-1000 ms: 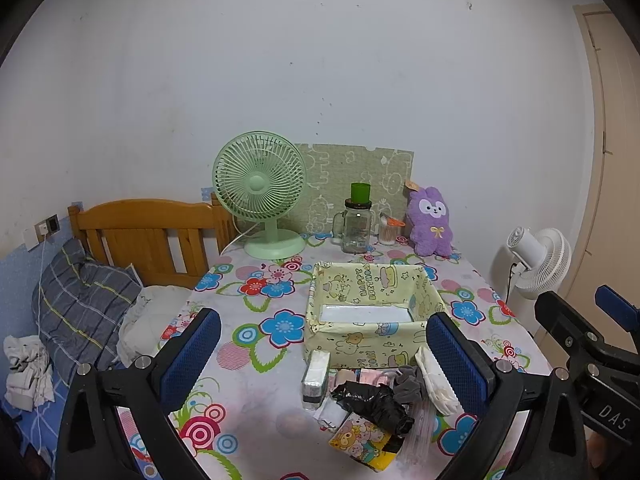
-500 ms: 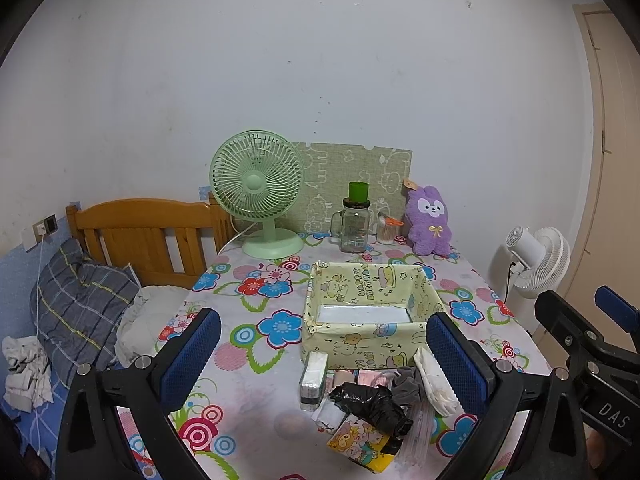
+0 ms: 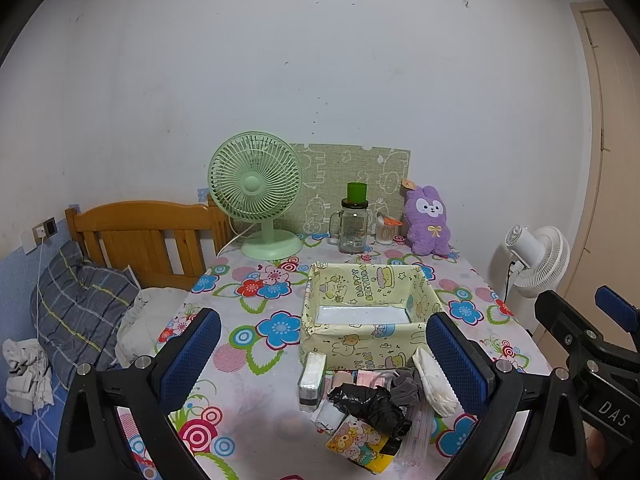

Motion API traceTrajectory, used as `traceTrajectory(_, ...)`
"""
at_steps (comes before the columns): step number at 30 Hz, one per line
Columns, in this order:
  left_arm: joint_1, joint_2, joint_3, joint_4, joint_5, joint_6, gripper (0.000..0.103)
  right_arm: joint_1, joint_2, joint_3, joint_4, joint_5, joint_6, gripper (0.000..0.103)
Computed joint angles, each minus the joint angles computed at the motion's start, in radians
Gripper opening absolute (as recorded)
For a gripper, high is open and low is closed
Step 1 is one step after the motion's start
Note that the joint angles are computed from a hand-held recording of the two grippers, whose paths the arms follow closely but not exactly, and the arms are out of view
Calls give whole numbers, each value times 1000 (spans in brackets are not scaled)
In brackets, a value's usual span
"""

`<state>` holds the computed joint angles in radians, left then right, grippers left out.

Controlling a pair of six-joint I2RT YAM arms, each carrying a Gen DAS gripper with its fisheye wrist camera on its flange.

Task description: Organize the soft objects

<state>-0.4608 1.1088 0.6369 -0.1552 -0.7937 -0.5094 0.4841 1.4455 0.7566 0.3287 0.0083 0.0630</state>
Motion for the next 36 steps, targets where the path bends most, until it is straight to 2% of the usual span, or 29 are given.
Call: traceTrajectory(36,22,13,13,-3,24,18,102,-20,13,24,-33,-25,34,103)
